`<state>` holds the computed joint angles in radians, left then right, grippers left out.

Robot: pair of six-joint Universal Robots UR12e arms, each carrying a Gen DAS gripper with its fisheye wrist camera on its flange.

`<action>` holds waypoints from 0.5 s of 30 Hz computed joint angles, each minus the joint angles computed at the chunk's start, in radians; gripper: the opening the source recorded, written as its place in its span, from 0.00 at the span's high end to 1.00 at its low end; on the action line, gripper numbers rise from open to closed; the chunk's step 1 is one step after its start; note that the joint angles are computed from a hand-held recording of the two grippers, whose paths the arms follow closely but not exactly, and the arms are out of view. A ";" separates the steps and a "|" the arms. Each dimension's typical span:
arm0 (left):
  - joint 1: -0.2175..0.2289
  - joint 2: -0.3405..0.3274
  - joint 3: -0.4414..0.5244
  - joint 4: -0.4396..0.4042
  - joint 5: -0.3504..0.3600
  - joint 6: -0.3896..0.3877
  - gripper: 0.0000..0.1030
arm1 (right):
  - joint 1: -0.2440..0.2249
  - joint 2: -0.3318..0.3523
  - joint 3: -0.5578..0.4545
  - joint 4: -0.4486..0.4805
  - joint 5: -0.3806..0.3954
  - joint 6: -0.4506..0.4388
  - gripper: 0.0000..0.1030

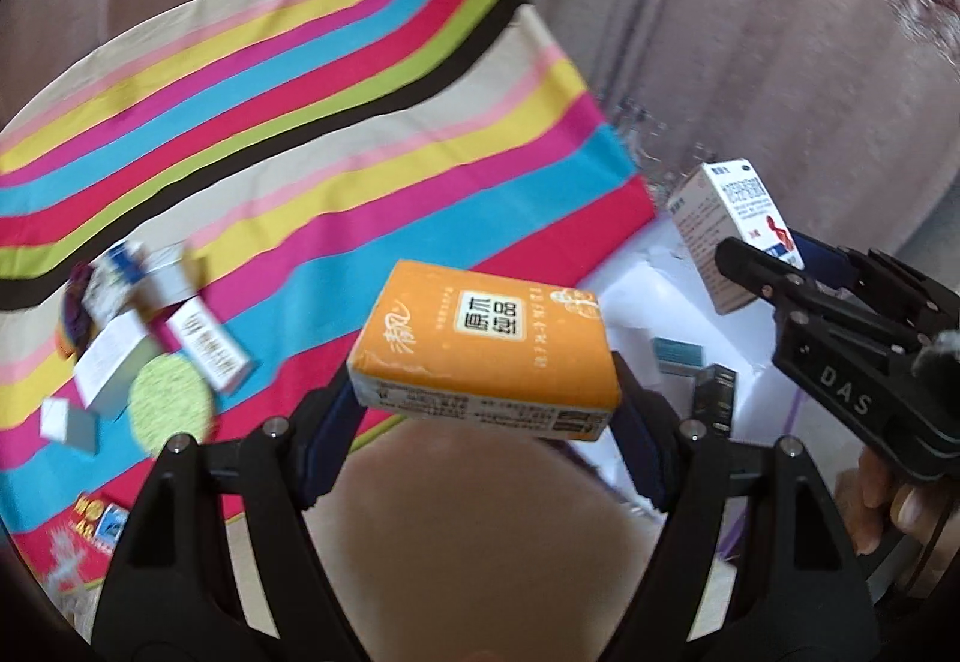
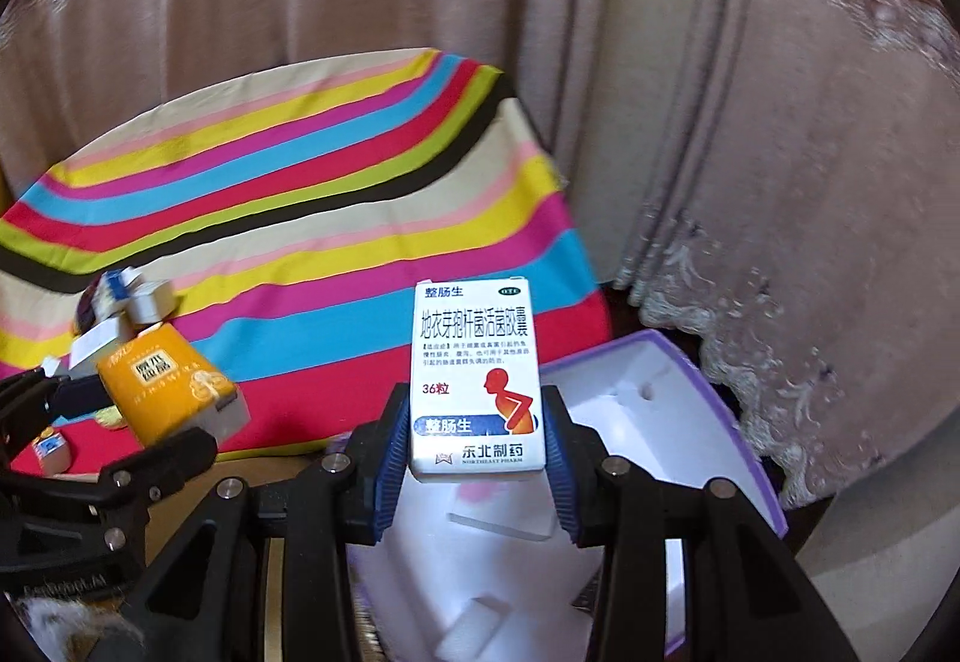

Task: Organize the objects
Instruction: 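Drop the orange pack and white medicine box into the storage box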

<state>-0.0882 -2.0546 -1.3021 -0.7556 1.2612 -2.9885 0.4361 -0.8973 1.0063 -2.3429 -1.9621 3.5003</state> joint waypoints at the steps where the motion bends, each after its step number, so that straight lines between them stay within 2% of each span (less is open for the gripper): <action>1: -0.002 -0.002 0.005 -0.004 -0.007 0.008 0.24 | -0.003 -0.005 0.008 -0.002 -0.005 0.009 0.59; 5: -0.010 -0.015 0.021 -0.014 -0.086 0.037 0.24 | -0.013 -0.025 0.040 -0.010 -0.033 0.051 0.59; 8: -0.004 -0.025 0.032 -0.029 -0.171 0.047 0.15 | -0.018 -0.036 0.058 -0.018 -0.050 0.079 0.58; 11: 0.008 -0.024 0.028 -0.016 -0.223 0.003 0.12 | -0.023 -0.043 0.070 -0.027 -0.036 0.092 0.54; 12: 0.015 -0.023 0.023 -0.001 -0.245 -0.016 0.10 | -0.023 -0.043 0.070 -0.029 -0.033 0.091 0.50; 15: 0.031 -0.012 0.001 0.063 -0.255 -0.087 0.10 | -0.019 -0.039 0.063 -0.036 -0.020 0.073 0.44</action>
